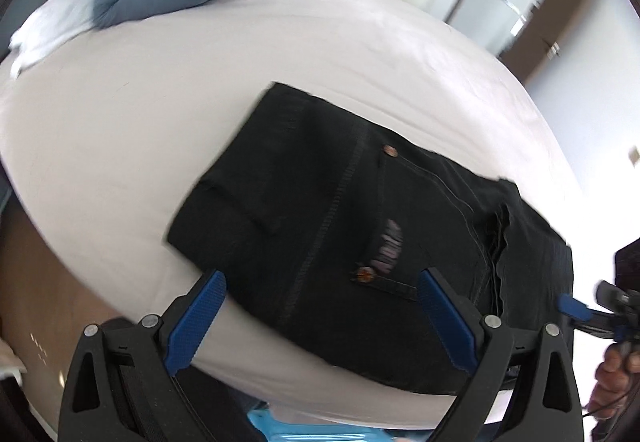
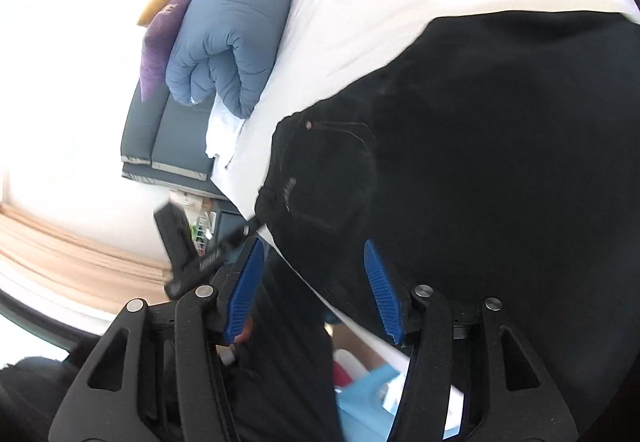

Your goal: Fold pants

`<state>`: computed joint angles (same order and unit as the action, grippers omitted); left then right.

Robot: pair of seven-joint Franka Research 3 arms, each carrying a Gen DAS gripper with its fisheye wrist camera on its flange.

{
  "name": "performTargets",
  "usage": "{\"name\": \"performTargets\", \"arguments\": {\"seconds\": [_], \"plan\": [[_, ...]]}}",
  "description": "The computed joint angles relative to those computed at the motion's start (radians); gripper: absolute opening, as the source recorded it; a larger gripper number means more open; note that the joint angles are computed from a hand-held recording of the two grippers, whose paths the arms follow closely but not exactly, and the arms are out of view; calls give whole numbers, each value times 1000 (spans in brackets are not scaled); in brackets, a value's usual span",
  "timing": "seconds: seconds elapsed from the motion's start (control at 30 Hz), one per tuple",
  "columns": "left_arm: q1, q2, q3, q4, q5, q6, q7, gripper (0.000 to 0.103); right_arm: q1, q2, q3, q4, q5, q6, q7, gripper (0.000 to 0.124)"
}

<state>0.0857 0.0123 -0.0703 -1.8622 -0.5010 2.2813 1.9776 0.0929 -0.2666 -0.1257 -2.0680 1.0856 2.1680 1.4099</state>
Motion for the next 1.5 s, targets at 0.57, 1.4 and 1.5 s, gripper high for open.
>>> {"name": "performTargets", "arguments": {"seconds": [0.57, 1.4, 1.5], "plan": [[43, 2, 30, -24, -94, 36, -206, 98, -66, 338, 88, 307, -98, -62, 192, 50], [155, 172, -26, 105, -446, -75, -213, 66, -67, 301, 84, 231, -39, -7, 172, 51], [167, 197, -31, 125, -477, -96, -219, 60, -67, 301, 84, 231, -38, -6, 173, 51]]}}
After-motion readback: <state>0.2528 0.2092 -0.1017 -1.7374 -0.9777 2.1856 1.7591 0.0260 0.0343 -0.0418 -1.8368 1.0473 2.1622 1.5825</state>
